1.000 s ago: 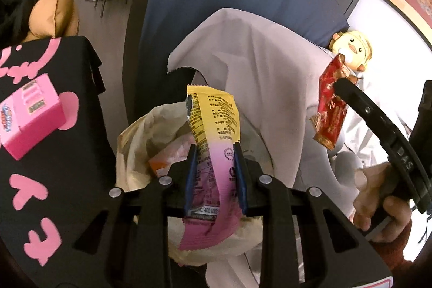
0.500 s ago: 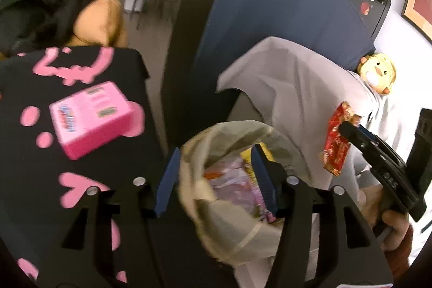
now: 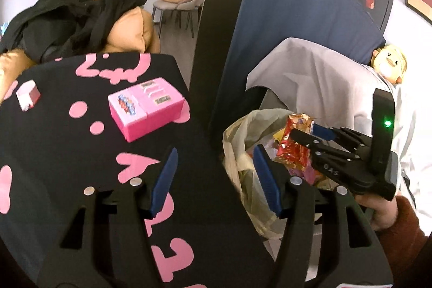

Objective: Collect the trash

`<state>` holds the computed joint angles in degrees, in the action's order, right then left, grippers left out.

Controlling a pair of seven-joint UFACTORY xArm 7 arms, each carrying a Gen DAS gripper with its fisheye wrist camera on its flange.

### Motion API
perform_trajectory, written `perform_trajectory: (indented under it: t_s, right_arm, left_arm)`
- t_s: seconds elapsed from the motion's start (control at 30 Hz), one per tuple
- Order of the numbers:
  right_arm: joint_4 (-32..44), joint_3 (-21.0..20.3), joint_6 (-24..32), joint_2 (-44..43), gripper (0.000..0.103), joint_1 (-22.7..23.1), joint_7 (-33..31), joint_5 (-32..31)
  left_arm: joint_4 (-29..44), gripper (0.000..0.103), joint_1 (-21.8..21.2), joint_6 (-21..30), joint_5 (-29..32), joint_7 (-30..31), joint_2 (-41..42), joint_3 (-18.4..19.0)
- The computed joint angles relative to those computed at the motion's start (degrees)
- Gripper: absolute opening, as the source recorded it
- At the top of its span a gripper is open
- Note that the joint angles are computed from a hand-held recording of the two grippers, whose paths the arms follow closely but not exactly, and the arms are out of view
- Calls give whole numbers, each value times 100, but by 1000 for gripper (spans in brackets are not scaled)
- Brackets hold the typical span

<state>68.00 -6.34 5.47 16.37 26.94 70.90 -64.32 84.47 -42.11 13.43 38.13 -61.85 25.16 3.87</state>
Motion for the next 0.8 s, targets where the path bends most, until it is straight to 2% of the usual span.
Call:
perform_trajectory:
  t_s: [0.1,0.17,0.27,0.37,0.47,0.6,0.67,0.8]
  right_arm:
    - [22,11,-9,48,47,3,-41,111]
    - [9,-96,0,18,58,101,182,-18]
    - [-93,-65,-56,-96,60,60,398,-66]
    - [-291,-13,5,-346,61,57,771,-195]
    - [-624,234,38,-740,61,-71,1070,-192]
    - [-1201,636,54,-1494,67,-151,1553,-335]
    - [-1483,921,183,-1966,68,-153,2052,-841]
    - [-1951,1664,1139,-2791,68,-142,2520,-1171]
  left_arm:
    - [-140,56,25,-104,-63,-65,-59,-3]
    - [-232,56,-41,-166,5,-202,-117,84]
    - [-386,56,-200,-243,309,-544,-258,281]
    - [-566,58,-364,-232,867,-1085,-477,462]
    - [-843,60,-422,-116,1379,-1579,-814,459]
    - [-1393,63,-617,348,2310,-2278,-1505,365]
    - [-1733,64,-669,594,2750,-2625,-1900,212]
    - [-2366,71,-737,1383,3647,-3380,-2655,-265]
